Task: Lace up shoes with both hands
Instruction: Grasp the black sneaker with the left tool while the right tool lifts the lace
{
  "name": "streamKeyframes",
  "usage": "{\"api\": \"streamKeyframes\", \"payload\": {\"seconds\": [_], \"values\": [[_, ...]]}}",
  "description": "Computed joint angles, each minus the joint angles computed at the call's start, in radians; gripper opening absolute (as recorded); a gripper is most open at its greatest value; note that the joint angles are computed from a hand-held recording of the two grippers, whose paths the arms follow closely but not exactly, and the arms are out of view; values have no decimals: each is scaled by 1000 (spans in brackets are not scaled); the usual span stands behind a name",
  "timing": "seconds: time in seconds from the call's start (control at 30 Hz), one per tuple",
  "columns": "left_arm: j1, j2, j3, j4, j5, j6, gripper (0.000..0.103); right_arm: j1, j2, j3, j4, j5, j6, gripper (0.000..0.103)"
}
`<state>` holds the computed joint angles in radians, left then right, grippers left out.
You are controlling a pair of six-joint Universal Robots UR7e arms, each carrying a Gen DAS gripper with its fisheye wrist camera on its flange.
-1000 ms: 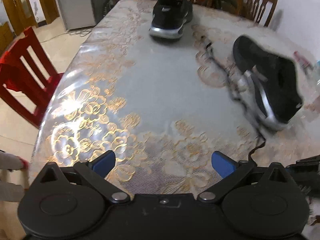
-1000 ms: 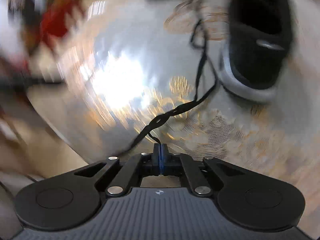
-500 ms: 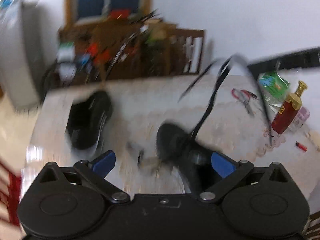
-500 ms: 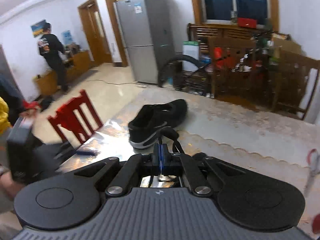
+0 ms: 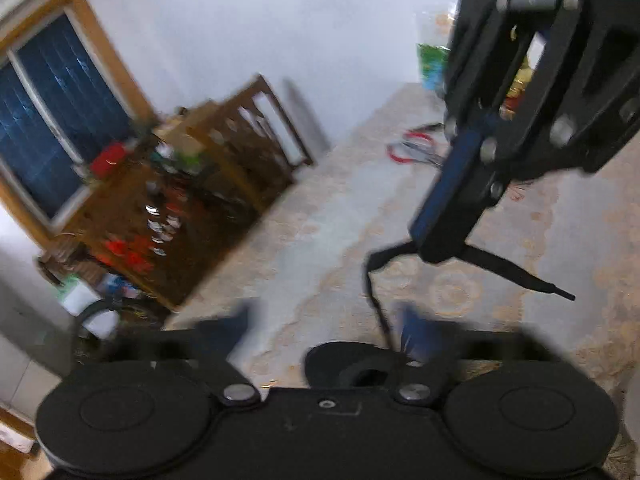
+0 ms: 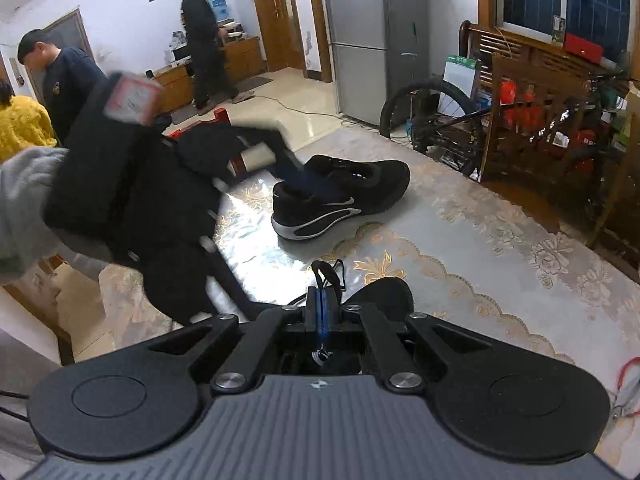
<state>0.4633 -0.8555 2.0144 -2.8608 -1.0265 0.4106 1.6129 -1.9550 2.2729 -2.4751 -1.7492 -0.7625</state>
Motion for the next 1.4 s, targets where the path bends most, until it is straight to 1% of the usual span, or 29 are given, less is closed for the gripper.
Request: {"api": "streamKeyframes", "payload": {"seconds": [0.03,0.07,0.1,0.13,0.23,0.3,0.37,0.5,0.53,0.6,0.63,0.67,0.73,0.8,0.87,0.93,0.97,1.0,1.03,1.07,1.1,1.13,1.17,1.23,1.27,1.3,1.33,1.37,1.4], "values": [[16,19,-20,15,-13,-5,7,3,-1,-3,0,-9,-4,0],[38,27,-37,33,-33,-20,1,6,-1,-4,-4,-16,2,0],[61,35,-55,52,-52,-35,1,9,-2,-6,-9,-23,8,0],[78,44,-74,49,-69,-14,1,13,-3,-7,-13,-31,14,0],[105,22,-66,25,-94,17,1,20,6,-6,-43,-84,13,0],[112,14,-73,25,-99,32,1,12,8,-4,-65,-102,48,0],[81,-2,-47,-12,-38,45,2,6,10,-1,-92,-112,74,0],[56,-51,-10,-48,43,48,5,18,36,0,-175,-150,53,0],[57,-43,-10,-63,89,51,5,21,42,0,-204,-157,49,0],[71,-17,-21,-40,202,24,5,19,43,-4,-268,-143,55,0],[84,-4,-23,-51,248,15,5,24,44,-7,-310,-148,52,0],[101,9,-26,-70,290,11,5,31,47,-8,-355,-164,43,0],[140,23,-44,-72,377,-31,5,51,51,-12,-454,-230,25,0],[176,8,-69,-23,420,-123,5,44,40,-27,-476,-271,34,0],[186,-38,-70,29,361,-168,5,21,22,-44,-427,-268,51,0],[177,-31,-72,2,278,-108,13,0,26,-49,-370,-233,74,0],[162,-22,-67,1,239,-80,32,-14,36,-49,-355,-204,99,0],[147,-12,-64,2,199,-52,56,-38,50,-46,-355,-157,137,0],[135,-1,-49,-31,151,-26,67,-64,65,-44,-356,-109,174,0],[126,7,-32,-62,92,-6,82,-105,77,-39,-364,-35,218,0],[118,17,-13,-93,26,19,90,-158,94,-31,-386,59,275,0],[112,39,-3,-105,-4,54,91,-202,104,-16,-412,137,320,0],[105,62,4,-115,-31,89,91,-234,120,-9,-434,196,354,0],[80,123,23,-133,14,144,91,-283,159,12,-498,274,394,0],[67,153,30,-138,42,165,86,-289,177,17,-518,278,396,0],[66,175,32,-173,56,183,84,-295,193,23,-533,277,393,0],[64,195,30,-196,70,197,85,-303,205,33,-547,278,386,0],[79,188,21,-178,46,183,84,-311,207,40,-547,285,379,0],[92,173,5,-126,21,158,83,-325,202,45,-535,303,373,0]]}}
